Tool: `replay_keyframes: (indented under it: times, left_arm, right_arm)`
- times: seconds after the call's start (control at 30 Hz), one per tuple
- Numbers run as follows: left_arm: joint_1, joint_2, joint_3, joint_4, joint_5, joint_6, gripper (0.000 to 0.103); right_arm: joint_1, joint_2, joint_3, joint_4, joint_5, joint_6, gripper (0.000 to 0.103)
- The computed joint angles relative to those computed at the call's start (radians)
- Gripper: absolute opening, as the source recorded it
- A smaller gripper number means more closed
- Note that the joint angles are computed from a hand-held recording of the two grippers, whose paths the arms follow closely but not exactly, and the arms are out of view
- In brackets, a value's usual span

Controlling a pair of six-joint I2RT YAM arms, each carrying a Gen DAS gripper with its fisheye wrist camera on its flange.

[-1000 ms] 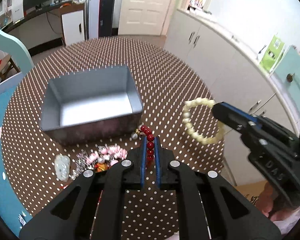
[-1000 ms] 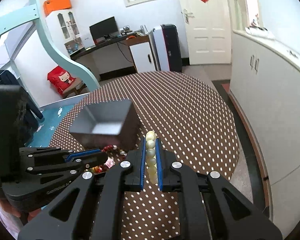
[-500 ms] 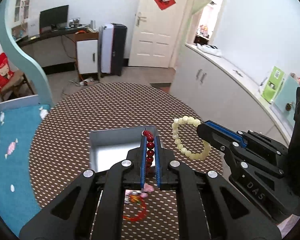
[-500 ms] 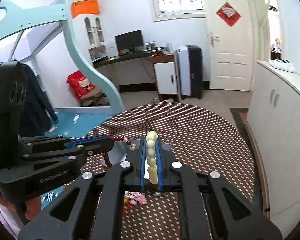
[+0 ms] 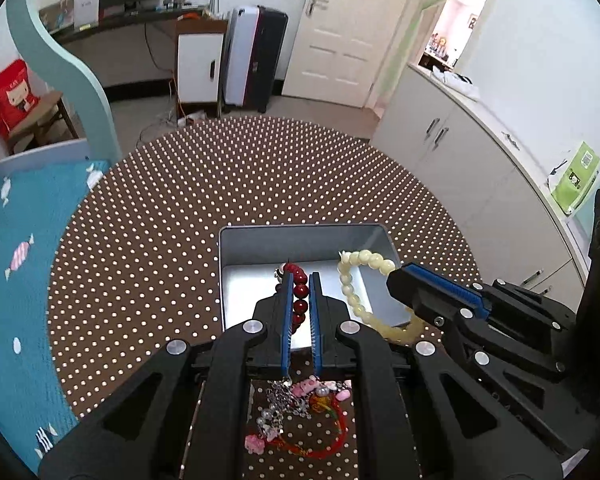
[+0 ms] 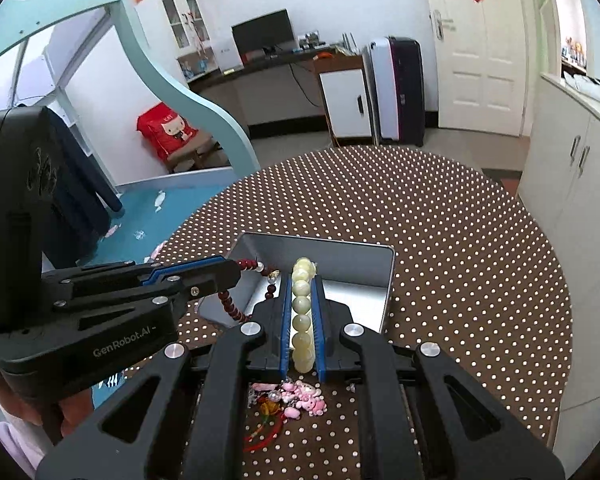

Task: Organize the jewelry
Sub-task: 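Lower both bracelets into the grey metal box and open both grippers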

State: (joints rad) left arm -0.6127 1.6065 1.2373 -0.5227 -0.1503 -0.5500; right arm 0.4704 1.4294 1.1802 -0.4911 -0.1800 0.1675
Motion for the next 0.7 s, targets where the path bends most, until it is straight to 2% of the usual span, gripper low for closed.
replay_keyframes:
  times: [0.17,0.2,0.23,0.3,0.4,0.5,0.7]
  left_arm:
    - [0.025,0.052,0.011,0.019,0.044,0.02,0.008]
    - [0.029,0.055,0.009,0.022,0.041,0.022,0.009]
    - [0.03,0.056,0.01,0.02,0.037,0.019,0.012]
    - [0.033,0.055,0.018,-0.005,0.026,0.003,0.033]
    - [0.039,0.043,0.012,-0.017,0.006,-0.007,0.048]
    - [0.031,0.029,0.005,-0.037,-0.008,-0.026,0.054]
    - [0.002,-0.002,-0.013,-0.068,-0.038,-0.05,0.054]
  right_arm:
    - [0.011,0.044,0.034,-0.016,0.044,0.012,0.013]
    - [0.006,0.042,0.03,-0.016,0.05,0.009,0.022]
    - [0.004,0.036,0.027,-0.012,0.061,0.012,0.037]
    - [0.009,0.022,0.022,-0.008,0.101,0.013,0.048]
    - [-0.006,-0.011,-0.003,-0.006,0.106,0.007,0.055]
    - [-0.013,-0.029,-0.021,-0.004,0.115,0.005,0.058]
    - [-0.009,-0.069,-0.042,-0.023,0.123,0.011,0.059]
